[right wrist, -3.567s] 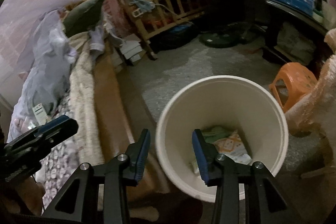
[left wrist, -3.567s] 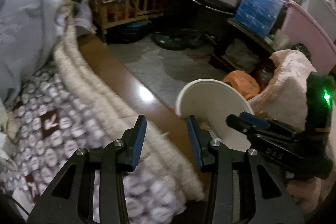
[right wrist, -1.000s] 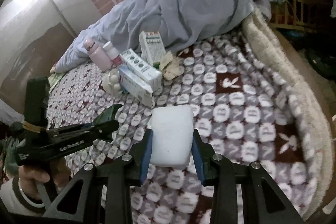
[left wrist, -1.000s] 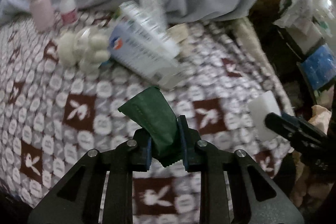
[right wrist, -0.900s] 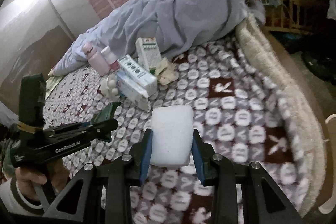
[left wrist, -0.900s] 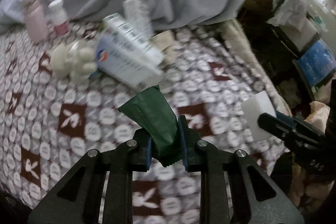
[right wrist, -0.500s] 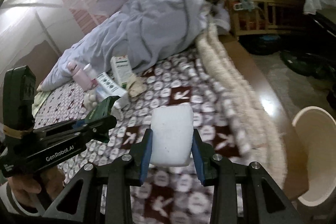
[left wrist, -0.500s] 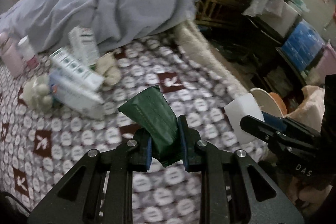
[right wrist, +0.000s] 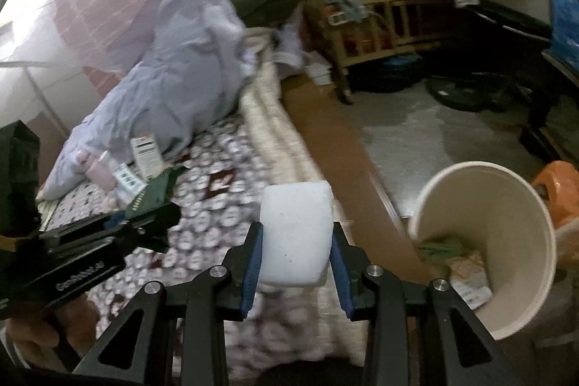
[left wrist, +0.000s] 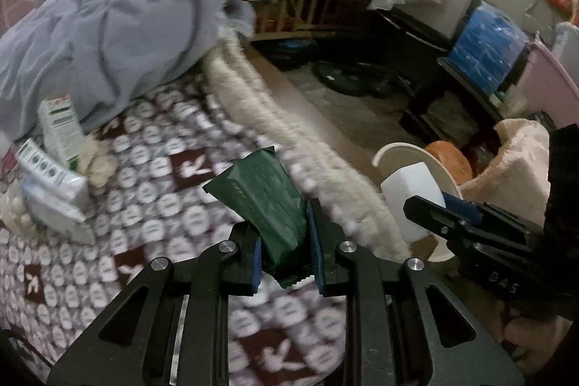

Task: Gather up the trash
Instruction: 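Carry the sponge and green pouch over the bucket and open both tools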

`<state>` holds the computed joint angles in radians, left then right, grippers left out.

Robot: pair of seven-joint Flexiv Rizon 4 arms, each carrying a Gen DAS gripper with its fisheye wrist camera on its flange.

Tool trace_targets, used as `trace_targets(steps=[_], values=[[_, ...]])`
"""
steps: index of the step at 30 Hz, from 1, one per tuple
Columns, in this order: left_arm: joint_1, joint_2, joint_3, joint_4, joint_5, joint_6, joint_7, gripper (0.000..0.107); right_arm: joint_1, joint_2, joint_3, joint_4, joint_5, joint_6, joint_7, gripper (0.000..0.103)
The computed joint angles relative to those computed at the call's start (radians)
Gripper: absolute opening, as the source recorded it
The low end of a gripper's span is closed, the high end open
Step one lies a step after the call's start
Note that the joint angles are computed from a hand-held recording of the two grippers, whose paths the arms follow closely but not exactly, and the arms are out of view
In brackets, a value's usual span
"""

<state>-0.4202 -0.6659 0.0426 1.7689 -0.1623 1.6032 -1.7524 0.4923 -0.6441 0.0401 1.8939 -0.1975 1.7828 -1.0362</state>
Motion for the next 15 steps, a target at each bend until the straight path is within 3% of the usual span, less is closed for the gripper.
trace_targets(steps=[3, 15], values=[[0.014, -0.026, -0.043, -0.049, -0.005, -0.024, 0.018, 0.019, -0.020, 0.004, -0.006, 0.013, 0.013, -0.004, 0.009, 0.034], [-0.016, -0.150, -0.102, -0.291, 0.002, -0.140, 0.073, 0.019, -0.061, 0.017, -0.061, 0.061, 0.064, 0.013, 0.041, 0.034]])
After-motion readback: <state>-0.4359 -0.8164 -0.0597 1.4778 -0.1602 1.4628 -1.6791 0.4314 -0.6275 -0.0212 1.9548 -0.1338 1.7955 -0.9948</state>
